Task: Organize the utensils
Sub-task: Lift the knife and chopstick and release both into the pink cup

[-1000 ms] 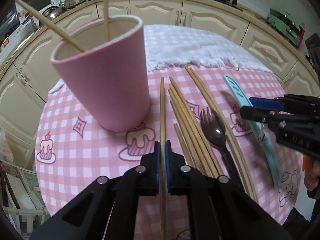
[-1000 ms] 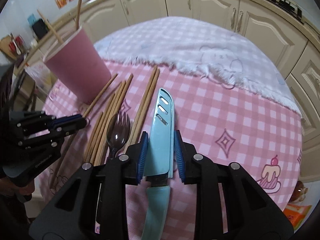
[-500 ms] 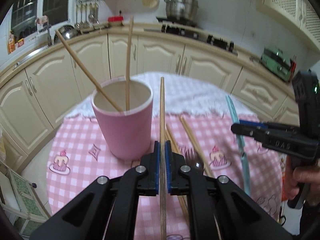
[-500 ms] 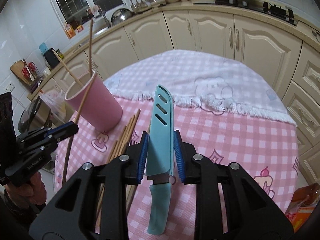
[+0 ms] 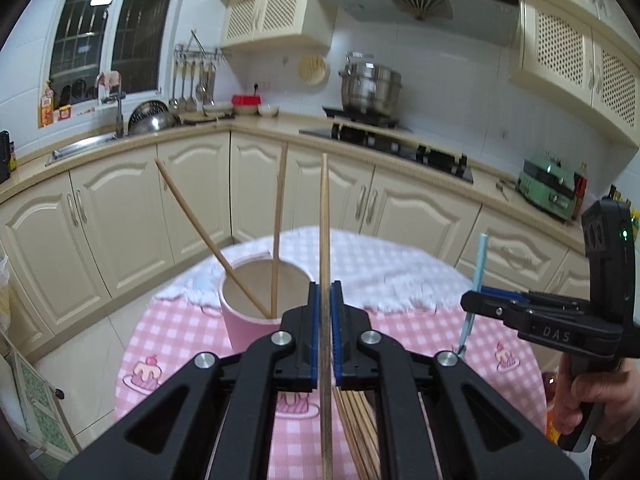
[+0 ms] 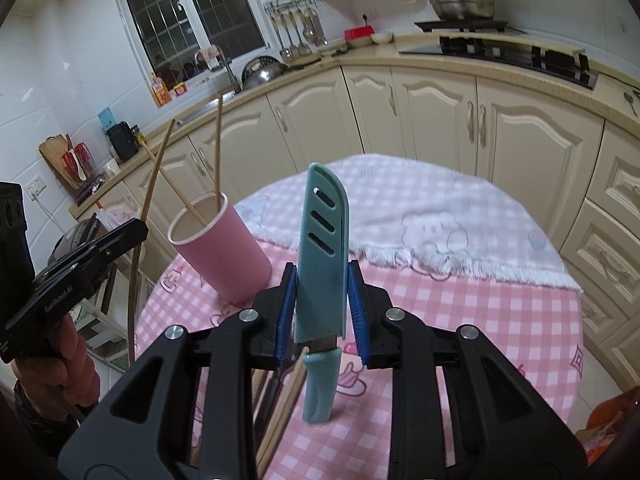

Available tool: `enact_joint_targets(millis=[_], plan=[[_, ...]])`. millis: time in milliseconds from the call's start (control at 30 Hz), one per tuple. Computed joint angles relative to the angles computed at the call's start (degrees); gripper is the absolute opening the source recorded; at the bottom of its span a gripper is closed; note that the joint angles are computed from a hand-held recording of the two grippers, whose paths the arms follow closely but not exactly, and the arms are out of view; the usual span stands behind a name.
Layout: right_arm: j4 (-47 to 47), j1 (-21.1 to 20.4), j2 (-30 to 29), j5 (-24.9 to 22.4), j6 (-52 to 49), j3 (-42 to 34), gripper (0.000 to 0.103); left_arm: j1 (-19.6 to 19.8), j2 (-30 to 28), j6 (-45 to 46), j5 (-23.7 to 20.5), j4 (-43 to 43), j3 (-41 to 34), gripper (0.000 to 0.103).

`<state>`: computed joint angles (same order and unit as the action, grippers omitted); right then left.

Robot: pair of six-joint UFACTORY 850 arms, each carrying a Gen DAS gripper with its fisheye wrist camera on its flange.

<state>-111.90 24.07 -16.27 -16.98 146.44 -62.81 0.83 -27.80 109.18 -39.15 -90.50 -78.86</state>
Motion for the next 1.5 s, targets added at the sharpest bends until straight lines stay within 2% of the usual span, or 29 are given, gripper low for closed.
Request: enact_joint_targets(millis=[433,667,900,1200,1400,1500], plan=[[-8.11,0.01,0.29,-2.01,-0.44,-6.25,0.025,0.91,-0.37,6.03,-2.1,-13.02,-4.0,0.005],[-14.01,-0.16,-1.92,-0.74,-0.42,-13.38,0.025,0.65,-1.91,8.8,-3.06,-20.33,-8.11,0.005],[-19.74,-1.18,-6.19,3.67,3.1,-20.52,0.025,-0.63,-5.05,9.99,-2.9,-26.06,-13.67,0.005],[-25.89,-2.41,-11.35,9.41,10.09,-26.24,0.025,-2.15,-10.26,7.66,0.44,-26.16,-19.77,0.005],[-19.58,-2.67,-13.9,11.57,4.66,-28.28,0.025,-2.21,-11.9,5.15,1.51,-23.44,-20.97,0.005],[-20.93,-2.77,-14.59,12.3,6.31,-28.66,0.025,-1.87,-11.55,5.09,1.02,-23.01,-20.09,0.005]])
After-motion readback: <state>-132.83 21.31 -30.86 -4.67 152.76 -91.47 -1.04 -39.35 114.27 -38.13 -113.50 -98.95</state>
